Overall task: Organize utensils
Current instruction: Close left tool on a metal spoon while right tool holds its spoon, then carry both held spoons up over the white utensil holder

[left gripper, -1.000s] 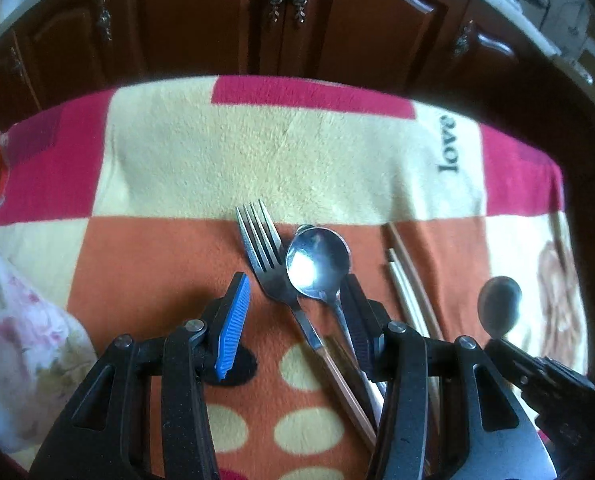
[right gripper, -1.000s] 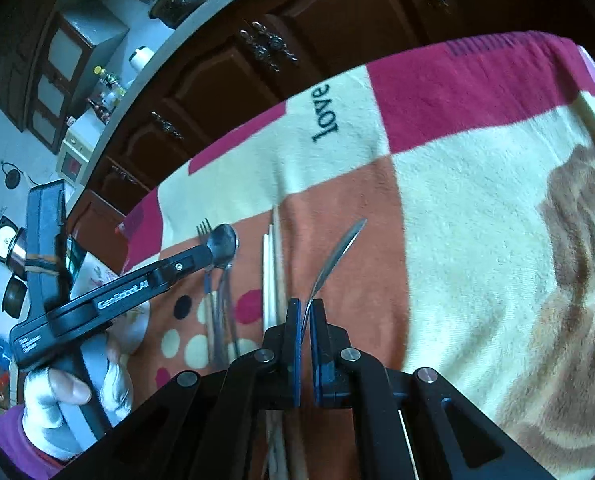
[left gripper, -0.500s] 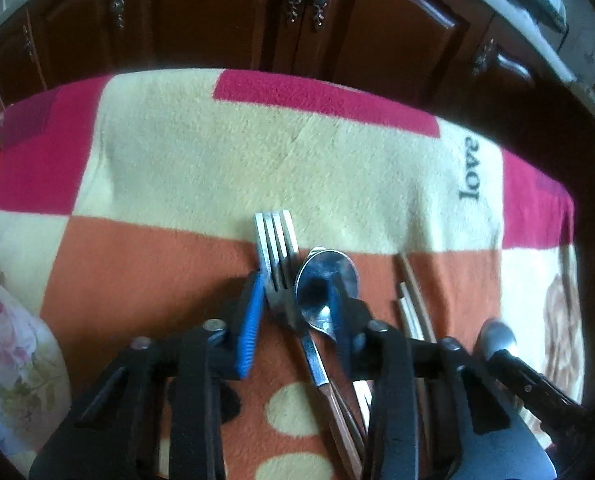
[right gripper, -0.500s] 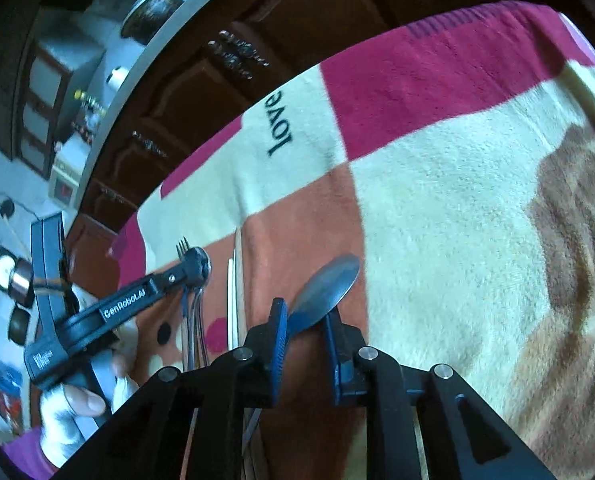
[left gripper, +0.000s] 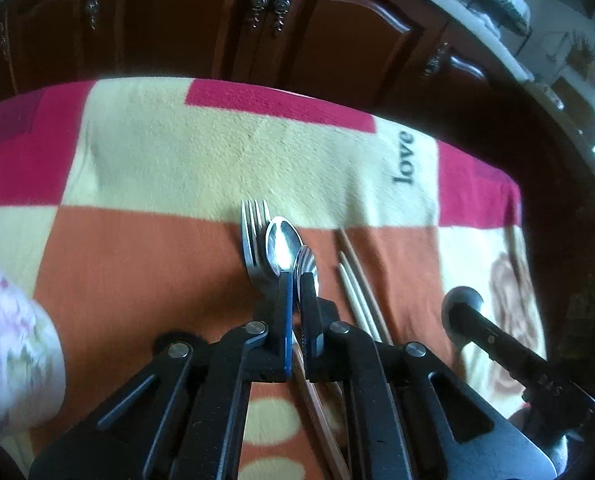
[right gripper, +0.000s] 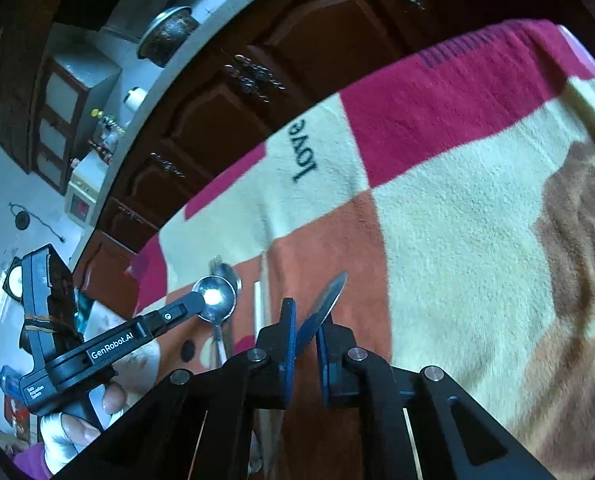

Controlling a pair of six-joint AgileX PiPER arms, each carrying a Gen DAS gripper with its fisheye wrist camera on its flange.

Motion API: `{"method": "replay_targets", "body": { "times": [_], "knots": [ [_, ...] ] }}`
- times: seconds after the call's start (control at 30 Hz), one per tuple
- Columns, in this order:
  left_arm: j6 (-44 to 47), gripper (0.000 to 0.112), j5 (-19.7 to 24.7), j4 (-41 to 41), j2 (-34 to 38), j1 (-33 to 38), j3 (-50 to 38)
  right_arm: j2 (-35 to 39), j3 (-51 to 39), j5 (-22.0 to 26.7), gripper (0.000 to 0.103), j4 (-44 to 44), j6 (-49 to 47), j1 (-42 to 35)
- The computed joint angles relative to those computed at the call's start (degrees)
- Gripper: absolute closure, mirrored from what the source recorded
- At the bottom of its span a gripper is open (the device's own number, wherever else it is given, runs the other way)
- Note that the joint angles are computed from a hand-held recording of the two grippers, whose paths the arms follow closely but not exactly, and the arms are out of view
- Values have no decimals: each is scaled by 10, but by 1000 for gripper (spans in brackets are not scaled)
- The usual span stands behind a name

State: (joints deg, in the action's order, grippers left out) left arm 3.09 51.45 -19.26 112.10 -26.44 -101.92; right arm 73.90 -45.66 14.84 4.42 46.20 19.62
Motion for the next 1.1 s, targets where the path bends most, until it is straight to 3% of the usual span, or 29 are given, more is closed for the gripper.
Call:
{"method": "replay_targets", "body": {
  "times": [0.23, 0.6, 0.93, 1.1],
  "knots": [
    [44, 111, 1, -44, -78, 4, 78, -47, 4, 31, 98, -151, 163, 58],
    [110, 111, 36, -103, -185, 48, 138, -79, -70, 154, 101, -338, 336, 182],
    [168, 111, 94, -160, -256, 146, 134, -24, -208, 262, 102, -421, 366, 284],
    [191, 111, 116, -190, -276, 201, 140, 12, -251, 280, 102, -412, 352, 300]
  ]
}}
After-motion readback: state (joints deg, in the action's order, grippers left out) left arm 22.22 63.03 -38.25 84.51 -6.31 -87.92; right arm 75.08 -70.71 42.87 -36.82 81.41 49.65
